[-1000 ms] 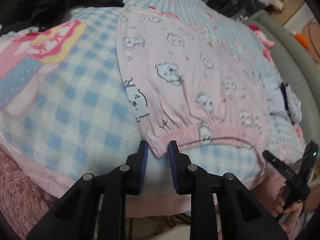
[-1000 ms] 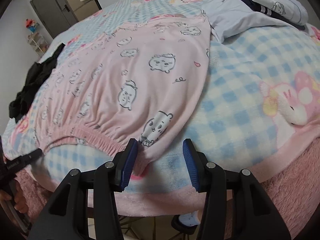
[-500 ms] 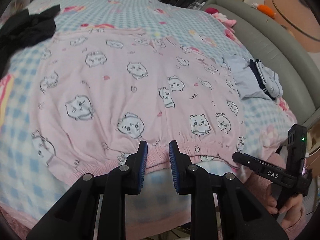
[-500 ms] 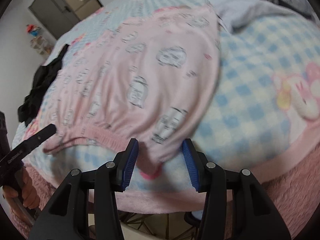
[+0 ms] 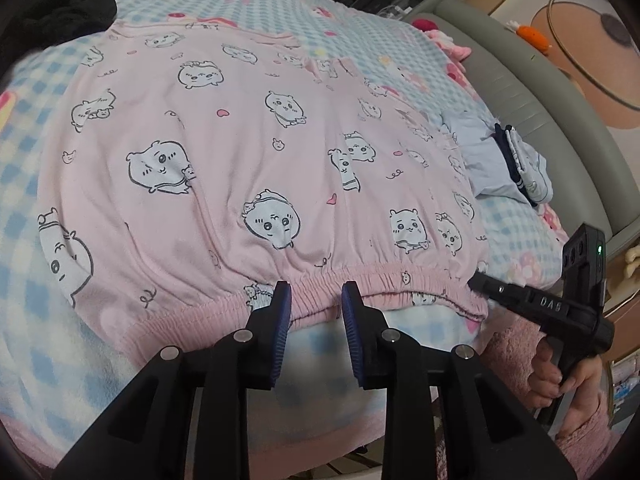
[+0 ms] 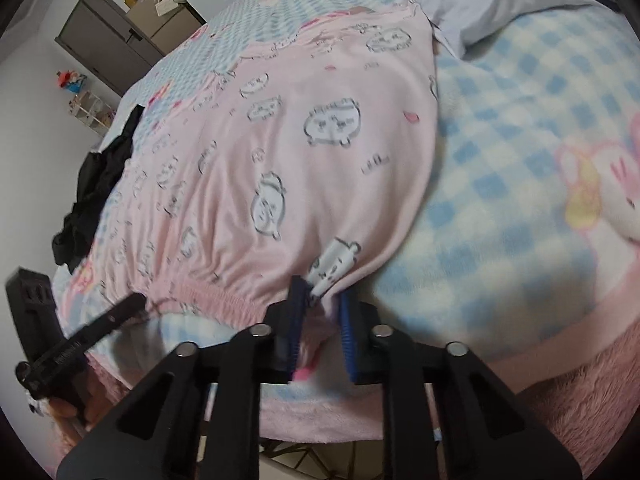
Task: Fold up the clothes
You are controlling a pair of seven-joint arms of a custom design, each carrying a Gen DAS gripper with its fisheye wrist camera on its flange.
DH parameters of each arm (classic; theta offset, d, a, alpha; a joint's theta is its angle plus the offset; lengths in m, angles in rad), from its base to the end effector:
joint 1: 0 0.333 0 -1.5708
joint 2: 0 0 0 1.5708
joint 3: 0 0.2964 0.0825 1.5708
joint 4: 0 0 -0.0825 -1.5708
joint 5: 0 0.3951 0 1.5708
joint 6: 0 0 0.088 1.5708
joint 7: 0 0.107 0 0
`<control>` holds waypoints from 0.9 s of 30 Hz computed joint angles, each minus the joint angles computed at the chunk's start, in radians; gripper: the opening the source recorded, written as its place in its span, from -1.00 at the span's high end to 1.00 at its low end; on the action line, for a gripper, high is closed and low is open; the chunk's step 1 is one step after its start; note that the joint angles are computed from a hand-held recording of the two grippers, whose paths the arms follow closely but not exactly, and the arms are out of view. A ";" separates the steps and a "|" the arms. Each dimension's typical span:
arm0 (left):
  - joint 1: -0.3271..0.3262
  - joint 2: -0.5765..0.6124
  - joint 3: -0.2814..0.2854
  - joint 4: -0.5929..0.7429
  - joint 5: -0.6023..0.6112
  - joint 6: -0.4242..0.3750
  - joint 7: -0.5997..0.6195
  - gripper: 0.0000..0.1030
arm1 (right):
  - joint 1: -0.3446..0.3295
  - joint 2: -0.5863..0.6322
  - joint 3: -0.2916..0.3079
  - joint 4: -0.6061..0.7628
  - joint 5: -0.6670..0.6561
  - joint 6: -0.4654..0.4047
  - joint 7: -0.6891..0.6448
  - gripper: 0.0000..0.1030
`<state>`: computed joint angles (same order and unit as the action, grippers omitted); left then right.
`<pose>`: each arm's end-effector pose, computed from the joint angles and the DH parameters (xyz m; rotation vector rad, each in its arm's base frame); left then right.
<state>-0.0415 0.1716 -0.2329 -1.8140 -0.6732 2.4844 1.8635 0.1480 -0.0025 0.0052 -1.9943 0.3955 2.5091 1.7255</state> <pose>0.6325 -0.1671 0.4773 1.9129 -2.1458 1.1120 0.5986 0.0894 0.4934 -1.5516 2.0196 -0.0658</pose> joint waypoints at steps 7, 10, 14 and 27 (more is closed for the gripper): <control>0.013 0.000 -0.004 0.003 -0.058 -0.008 0.048 0.44 | 0.010 0.136 0.019 0.245 0.029 -0.057 -0.117 0.85; 0.013 -0.004 -0.005 0.000 -0.078 -0.008 0.071 0.44 | 0.029 0.248 0.039 0.393 0.020 -0.092 -0.153 0.85; 0.017 -0.008 -0.004 0.000 -0.119 -0.020 0.111 0.44 | 0.046 0.379 0.061 0.540 0.011 -0.226 -0.163 0.76; 0.027 0.182 -0.036 0.292 -0.201 -0.237 0.071 0.19 | 0.022 0.075 0.039 0.129 0.176 0.008 -0.209 0.44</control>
